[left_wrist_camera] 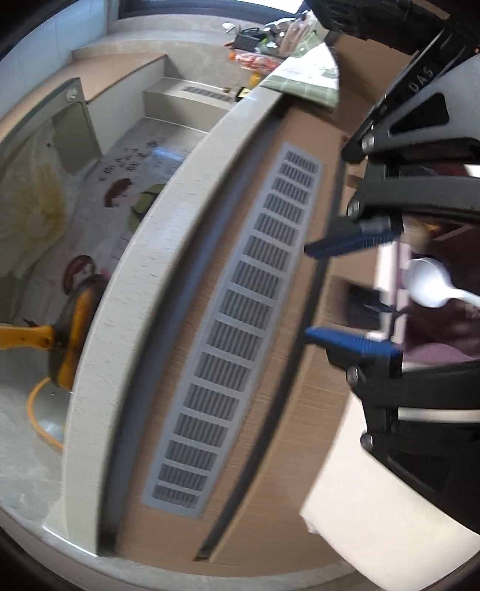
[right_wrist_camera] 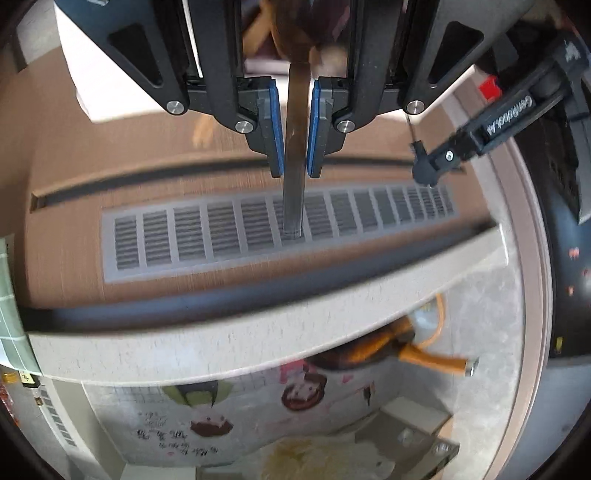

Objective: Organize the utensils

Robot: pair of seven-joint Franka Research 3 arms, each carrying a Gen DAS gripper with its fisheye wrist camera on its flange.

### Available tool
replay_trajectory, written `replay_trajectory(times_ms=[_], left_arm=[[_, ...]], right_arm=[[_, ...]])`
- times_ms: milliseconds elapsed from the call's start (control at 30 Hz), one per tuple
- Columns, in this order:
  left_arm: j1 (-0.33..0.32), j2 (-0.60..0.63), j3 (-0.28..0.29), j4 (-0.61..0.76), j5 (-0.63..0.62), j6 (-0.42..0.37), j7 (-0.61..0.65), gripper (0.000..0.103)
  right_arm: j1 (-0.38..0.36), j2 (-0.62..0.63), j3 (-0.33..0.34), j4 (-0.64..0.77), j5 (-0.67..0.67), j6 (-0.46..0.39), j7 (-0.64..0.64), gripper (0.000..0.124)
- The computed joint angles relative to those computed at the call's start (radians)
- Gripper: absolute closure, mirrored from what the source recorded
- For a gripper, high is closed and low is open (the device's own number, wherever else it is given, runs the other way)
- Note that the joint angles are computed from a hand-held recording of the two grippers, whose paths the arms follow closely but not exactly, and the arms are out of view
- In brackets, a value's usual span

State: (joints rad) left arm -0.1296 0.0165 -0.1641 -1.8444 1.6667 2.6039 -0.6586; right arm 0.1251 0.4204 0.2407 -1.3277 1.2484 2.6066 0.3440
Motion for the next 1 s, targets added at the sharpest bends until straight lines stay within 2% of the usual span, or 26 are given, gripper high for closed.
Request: replay_trajectory(times_ms=[33, 100, 200, 300, 400, 500, 567, 733, 1000], left_arm=[[0.000, -0.019, 0.000, -0.022, -0.017, 0.007, -0.001, 0.050], [-0.002, -0.076, -0.010, -0.078, -0.087, -0.006, 0.040, 0.050], [-0.011, -0.170, -0.046, -0.162, -0.257, -0.075, 0.184, 0.050], [-0.035, -0.258, -0.103, -0.227, -0.433, -0.195, 0.361, 0.050], [-0.071, -0.311, -0.186, -0.253, -0.542, -0.373, 0.486, 0.050], [-0.113, -0.319, -0.245, -0.249, -0.614, -0.506, 0.539, 0.050], [-0.141, -0.322, -0.257, -0.251, -0.649, -0.528, 0.563, 0.050], [-0.190, -0.310, -0.274, -0.235, -0.718, -0.591, 0.585, 0.050], [-0.212, -0.307, -0.263, -0.218, -0.747, -0.600, 0.595, 0.050]], right_arm=[[-0.005, -0.025, -0.007, -0.035, -0.006, 0.000, 0.012, 0.109], [-0.018, -0.081, -0.028, -0.110, -0.016, -0.018, 0.043, 0.101], [-0.014, -0.167, -0.069, -0.219, -0.052, -0.026, 0.088, 0.095], [-0.008, -0.278, -0.122, -0.344, -0.155, -0.106, 0.164, 0.094], [0.005, -0.402, -0.163, -0.484, -0.167, -0.145, 0.109, 0.093], [0.029, -0.529, -0.208, -0.623, -0.179, -0.183, 0.058, 0.087], [0.046, -0.597, -0.231, -0.697, -0.214, -0.200, 0.053, 0.087], [0.089, -0.707, -0.268, -0.824, -0.251, -0.176, 0.044, 0.087], [0.122, -0.738, -0.301, -0.845, -0.259, -0.148, 0.054, 0.087]])
